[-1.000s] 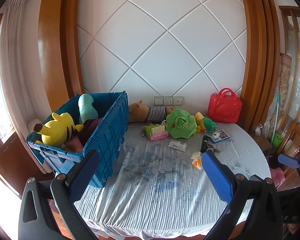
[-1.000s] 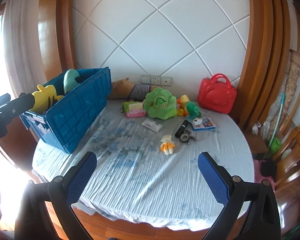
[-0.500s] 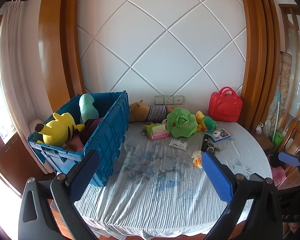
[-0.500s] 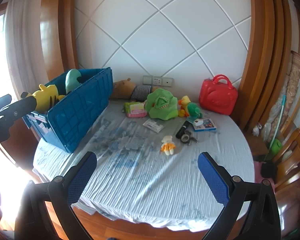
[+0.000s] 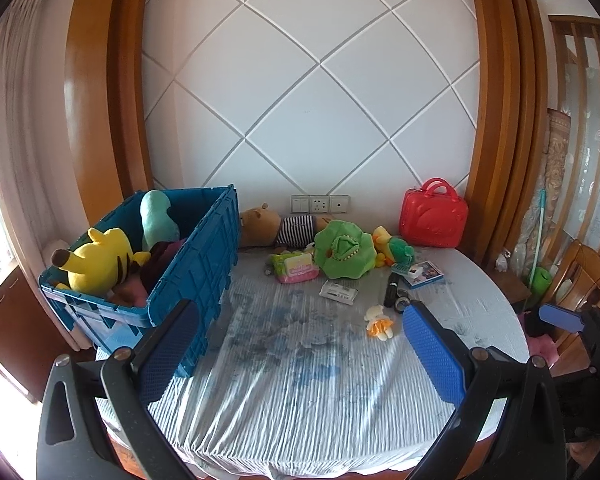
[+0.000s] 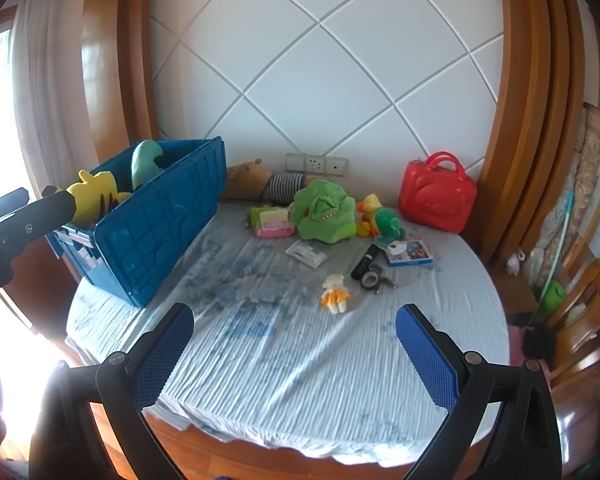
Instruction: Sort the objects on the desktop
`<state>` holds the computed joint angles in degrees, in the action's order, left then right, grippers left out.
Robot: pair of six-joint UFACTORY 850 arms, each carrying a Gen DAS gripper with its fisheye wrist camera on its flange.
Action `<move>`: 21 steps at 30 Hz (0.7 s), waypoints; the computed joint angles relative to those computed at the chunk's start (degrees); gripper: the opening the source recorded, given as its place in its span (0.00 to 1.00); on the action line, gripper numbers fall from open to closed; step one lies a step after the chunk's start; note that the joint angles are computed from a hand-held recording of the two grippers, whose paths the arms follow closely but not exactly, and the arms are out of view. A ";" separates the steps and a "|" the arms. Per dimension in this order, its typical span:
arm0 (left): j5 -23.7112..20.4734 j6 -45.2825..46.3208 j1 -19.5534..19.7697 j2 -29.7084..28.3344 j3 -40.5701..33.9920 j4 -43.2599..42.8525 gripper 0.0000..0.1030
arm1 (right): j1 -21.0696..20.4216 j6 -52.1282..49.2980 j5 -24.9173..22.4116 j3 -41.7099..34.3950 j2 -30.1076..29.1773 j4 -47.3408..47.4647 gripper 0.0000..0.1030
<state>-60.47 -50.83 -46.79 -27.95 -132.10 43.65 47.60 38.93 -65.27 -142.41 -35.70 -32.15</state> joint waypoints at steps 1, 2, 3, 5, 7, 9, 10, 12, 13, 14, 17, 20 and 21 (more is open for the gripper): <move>0.20 0.14 -0.02 0.01 0.07 -0.14 1.00 | -0.12 -0.21 -0.01 -0.27 -0.15 0.19 0.99; 0.25 0.17 -0.05 0.01 0.08 -0.11 1.00 | -0.23 -0.40 0.00 -0.45 -0.25 0.36 0.99; 0.26 0.10 -0.11 0.00 0.10 0.09 1.00 | -0.30 -0.40 0.19 -0.18 -0.08 0.42 0.99; -0.41 -0.13 -0.45 -0.43 -0.48 0.91 1.00 | -0.44 -0.33 0.67 0.66 0.40 0.49 0.99; -1.17 -0.04 -0.62 -1.03 -1.31 1.19 1.00 | -0.57 -0.27 1.10 1.38 0.82 0.57 0.99; -1.58 0.43 -0.58 -1.55 -2.10 0.82 1.00 | -0.64 -0.13 1.38 1.95 1.11 0.61 0.99; -1.69 0.92 -0.54 -1.84 -2.55 0.33 1.00 | -0.73 -0.23 1.34 1.77 1.00 0.75 0.99; -0.96 1.63 -0.30 -1.98 -2.86 -1.33 1.00 | -0.93 -0.43 1.50 1.97 1.10 1.03 0.99; -0.47 1.72 -0.19 -1.99 -2.90 -1.92 1.00 | -1.06 -0.46 1.76 2.49 1.41 1.14 0.99; -0.63 1.77 -0.31 -2.25 -3.28 -1.72 1.00 | -1.19 -0.53 2.02 2.96 1.70 1.28 0.99; -1.92 2.32 -0.73 -3.71 -5.39 -1.03 1.00 | -1.55 -0.93 2.91 4.39 2.52 1.70 0.99; -3.17 3.02 -1.05 -5.66 -8.31 -1.42 1.00 | -1.97 -1.21 4.17 6.75 3.91 1.99 0.99; -3.49 3.59 -1.09 -6.44 -9.59 -1.89 1.00 | -2.19 -1.40 4.58 7.50 4.35 2.19 0.99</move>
